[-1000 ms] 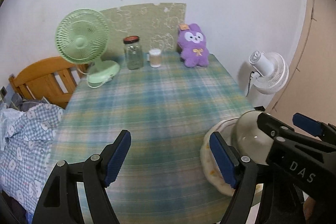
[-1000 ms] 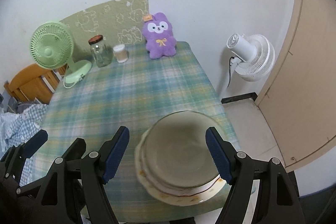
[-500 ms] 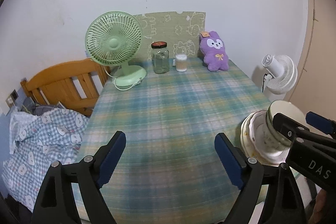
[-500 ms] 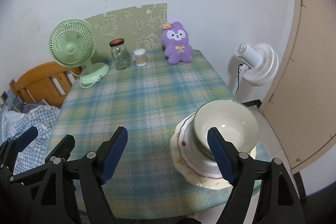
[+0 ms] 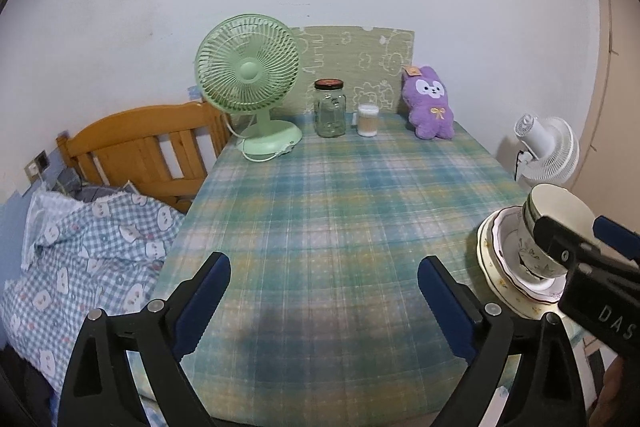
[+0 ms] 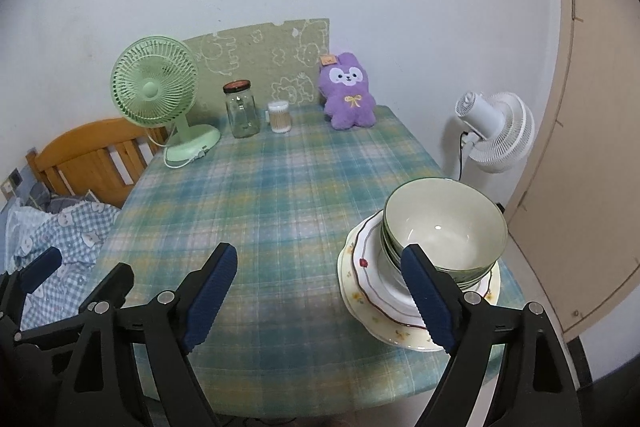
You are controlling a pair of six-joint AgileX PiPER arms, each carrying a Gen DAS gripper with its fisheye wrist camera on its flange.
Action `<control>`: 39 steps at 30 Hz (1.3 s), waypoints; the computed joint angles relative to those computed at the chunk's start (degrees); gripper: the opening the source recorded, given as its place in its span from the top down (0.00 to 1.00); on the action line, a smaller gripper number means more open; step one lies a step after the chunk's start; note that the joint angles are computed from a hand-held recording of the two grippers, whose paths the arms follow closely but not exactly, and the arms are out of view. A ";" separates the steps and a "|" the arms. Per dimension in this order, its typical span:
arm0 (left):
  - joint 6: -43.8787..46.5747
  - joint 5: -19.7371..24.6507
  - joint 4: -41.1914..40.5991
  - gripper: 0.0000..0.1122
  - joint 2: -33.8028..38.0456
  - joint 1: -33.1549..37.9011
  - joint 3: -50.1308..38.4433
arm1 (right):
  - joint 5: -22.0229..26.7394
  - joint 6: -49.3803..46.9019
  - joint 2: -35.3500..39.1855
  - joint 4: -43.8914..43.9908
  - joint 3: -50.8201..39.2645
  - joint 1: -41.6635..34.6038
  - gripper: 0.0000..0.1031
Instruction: Organize plates and bowls
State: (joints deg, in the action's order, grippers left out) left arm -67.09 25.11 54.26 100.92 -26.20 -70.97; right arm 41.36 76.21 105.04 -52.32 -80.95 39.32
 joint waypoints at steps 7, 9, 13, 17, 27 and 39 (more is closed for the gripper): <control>-16.26 -0.03 13.05 0.13 -0.30 -1.97 4.27 | -4.05 6.18 -1.72 -6.41 6.38 -0.26 0.16; -18.77 0.35 15.09 0.13 -0.56 -2.42 4.81 | -4.49 7.92 -2.33 -8.05 7.66 -0.11 0.16; -23.06 1.03 19.18 0.13 -1.17 -3.12 5.79 | -4.92 10.68 -2.91 -11.17 8.90 0.38 0.16; -24.30 1.51 20.32 0.13 -1.08 -3.42 5.75 | -4.96 11.88 -3.07 -12.55 9.24 0.46 0.16; -23.57 1.86 19.19 0.12 -1.20 -3.13 5.39 | -5.02 10.19 -2.45 -11.55 8.06 0.33 0.16; -21.32 0.99 17.16 0.11 -0.42 -2.29 4.29 | -4.74 9.08 -1.45 -10.56 6.74 0.16 0.16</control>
State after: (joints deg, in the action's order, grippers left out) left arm -88.42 26.09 71.42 100.50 -28.49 -66.68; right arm 36.61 85.29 103.59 -62.88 -74.21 39.48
